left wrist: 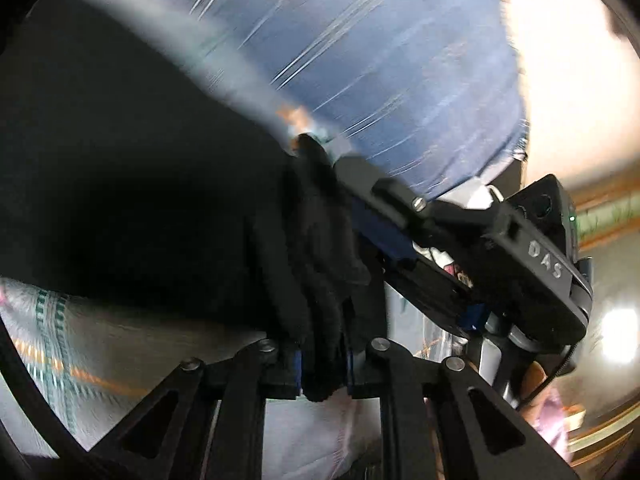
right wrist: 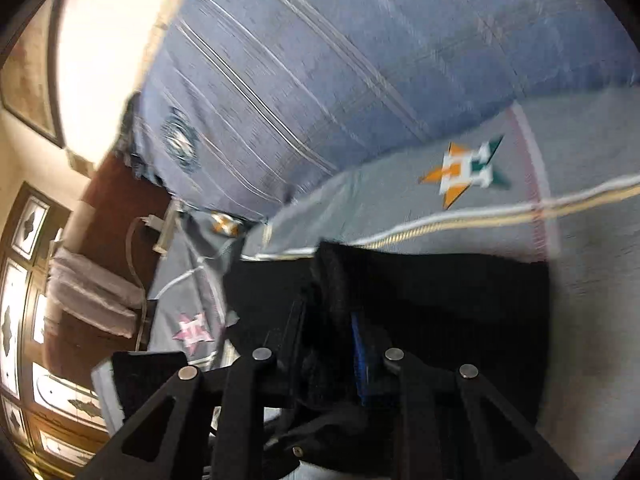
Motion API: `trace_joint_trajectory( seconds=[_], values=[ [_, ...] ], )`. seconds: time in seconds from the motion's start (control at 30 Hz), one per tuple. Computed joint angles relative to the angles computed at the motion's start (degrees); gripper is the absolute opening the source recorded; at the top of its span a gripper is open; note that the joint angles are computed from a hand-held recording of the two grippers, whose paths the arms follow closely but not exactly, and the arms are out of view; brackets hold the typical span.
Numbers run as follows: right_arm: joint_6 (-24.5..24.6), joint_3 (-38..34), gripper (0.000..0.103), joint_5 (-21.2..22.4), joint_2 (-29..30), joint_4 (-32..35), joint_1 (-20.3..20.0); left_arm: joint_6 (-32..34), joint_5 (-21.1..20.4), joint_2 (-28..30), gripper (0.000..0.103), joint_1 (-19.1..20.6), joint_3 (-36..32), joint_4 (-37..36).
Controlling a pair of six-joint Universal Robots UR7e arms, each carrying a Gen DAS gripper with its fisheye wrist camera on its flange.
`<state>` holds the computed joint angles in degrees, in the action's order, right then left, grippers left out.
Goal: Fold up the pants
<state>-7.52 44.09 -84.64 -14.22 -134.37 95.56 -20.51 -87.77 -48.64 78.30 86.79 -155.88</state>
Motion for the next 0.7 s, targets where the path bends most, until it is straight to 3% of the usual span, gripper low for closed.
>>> trace_joint_trajectory(
  seconds=[0.07, 0.13, 0.17, 0.2, 0.23, 0.3, 0.5, 0.53, 0.57, 0.63, 0.7],
  values=[
    [3.0, -4.4, 0.026, 0.9, 3.1, 4.2, -0.8, -0.9, -3.1, 0.4, 0.016, 1.6, -0.4, 0.3],
    [2.4, -2.1, 0.031, 1.8, 1.8, 2.5, -0.9, -0.3, -3.6, 0.1, 0.025, 1.4, 0.5, -1.8],
    [1.1, 0.1, 0.041, 1.8, 0.3, 0.7, -0.7, 1.1, -1.5, -0.2, 0.028, 0.5, 0.8, -2.1],
    [-0.1, 3.7, 0.070, 1.2, -1.9, -2.8, -0.4, 2.2, -0.2, -0.4, 0.034, -0.3, 1.1, -2.2],
    [-1.0, 8.2, 0.085, 0.5, -4.5, -8.1, -0.3, 3.3, 0.1, -0.7, 0.043, -0.9, 1.5, -2.7],
    [-2.3, 13.2, 0.085, -0.6, -8.1, -12.7, -0.2, 4.1, -0.7, -1.1, 0.049, -1.3, 2.3, -3.6],
    [2.4, 23.4, 0.085, 0.4, -14.4, -22.5, -3.8, 2.7, -0.4, 0.2, 0.047, -1.3, 0.5, -2.6],
    [3.1, 23.5, 0.085, 0.0, -14.5, -22.6, -4.4, 3.4, 2.4, 0.4, 0.025, -1.9, 0.2, -1.8],
    [3.4, 23.5, 0.085, -0.7, -14.3, -22.4, -4.9, 3.7, 5.4, 0.2, 0.014, -2.6, 0.0, -0.5],
    [3.9, 22.7, 0.083, -2.1, -13.4, -21.3, -5.7, 5.0, 5.0, -0.3, 0.013, -3.2, 0.0, -1.9],
    [3.5, 22.4, 0.082, 0.1, -12.9, -19.9, -6.8, 7.8, 6.7, -1.9, 0.013, -4.2, 1.3, -4.7]
  ],
)
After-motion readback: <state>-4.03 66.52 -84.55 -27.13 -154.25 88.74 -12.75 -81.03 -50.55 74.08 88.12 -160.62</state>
